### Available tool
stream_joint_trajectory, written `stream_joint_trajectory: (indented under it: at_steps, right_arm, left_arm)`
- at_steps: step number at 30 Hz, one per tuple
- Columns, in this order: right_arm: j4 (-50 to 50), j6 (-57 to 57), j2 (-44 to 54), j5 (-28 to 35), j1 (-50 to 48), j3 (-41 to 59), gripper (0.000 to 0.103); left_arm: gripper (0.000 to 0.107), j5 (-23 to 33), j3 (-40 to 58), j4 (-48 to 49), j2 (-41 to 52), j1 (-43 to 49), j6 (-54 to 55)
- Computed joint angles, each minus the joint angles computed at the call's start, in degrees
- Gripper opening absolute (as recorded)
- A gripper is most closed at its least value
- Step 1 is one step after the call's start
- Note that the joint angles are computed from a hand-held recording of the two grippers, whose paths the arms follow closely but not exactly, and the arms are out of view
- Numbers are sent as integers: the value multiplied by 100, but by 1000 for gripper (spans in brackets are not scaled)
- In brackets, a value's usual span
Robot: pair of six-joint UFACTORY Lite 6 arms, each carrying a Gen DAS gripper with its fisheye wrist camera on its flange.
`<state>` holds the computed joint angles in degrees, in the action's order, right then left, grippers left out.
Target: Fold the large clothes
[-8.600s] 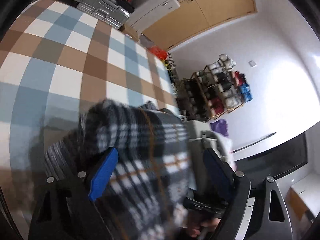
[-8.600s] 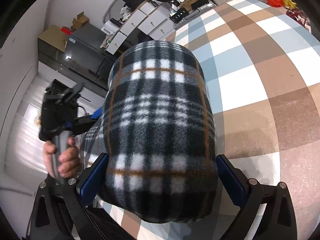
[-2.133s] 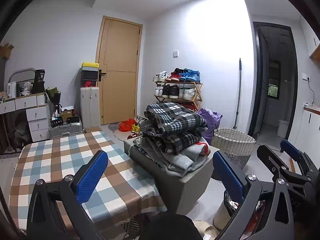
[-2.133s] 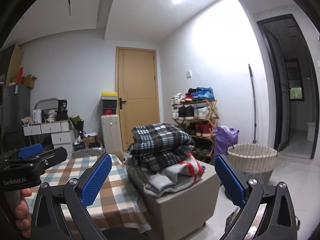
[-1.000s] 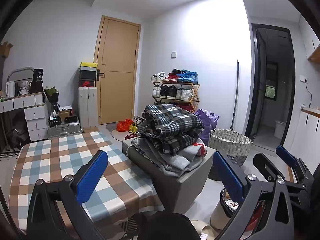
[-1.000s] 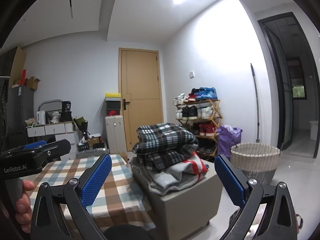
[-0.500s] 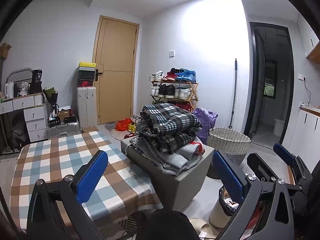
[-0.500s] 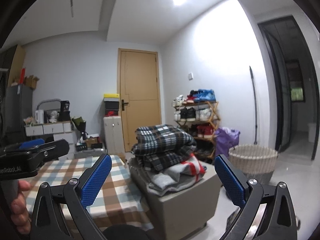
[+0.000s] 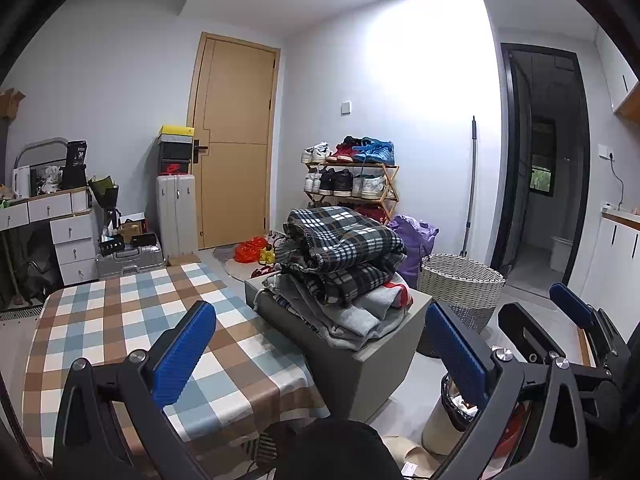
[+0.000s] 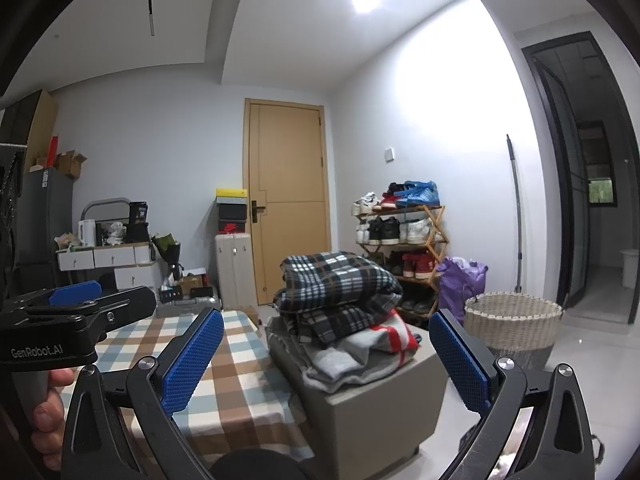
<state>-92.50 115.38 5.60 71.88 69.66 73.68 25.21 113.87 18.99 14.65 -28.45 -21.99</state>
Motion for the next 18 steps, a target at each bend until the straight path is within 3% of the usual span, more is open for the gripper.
stream_joint_trajectory:
  at_steps: [9,18]
  right_arm:
    - [-14,-27,21,-18,-14,34,103]
    - [-21,-36,37,-33,-37,57,103]
  left_arm:
    - [102,37,-48,567,-56,-128,-488]
    - [102,-22,-65,381,-62,-74,-372]
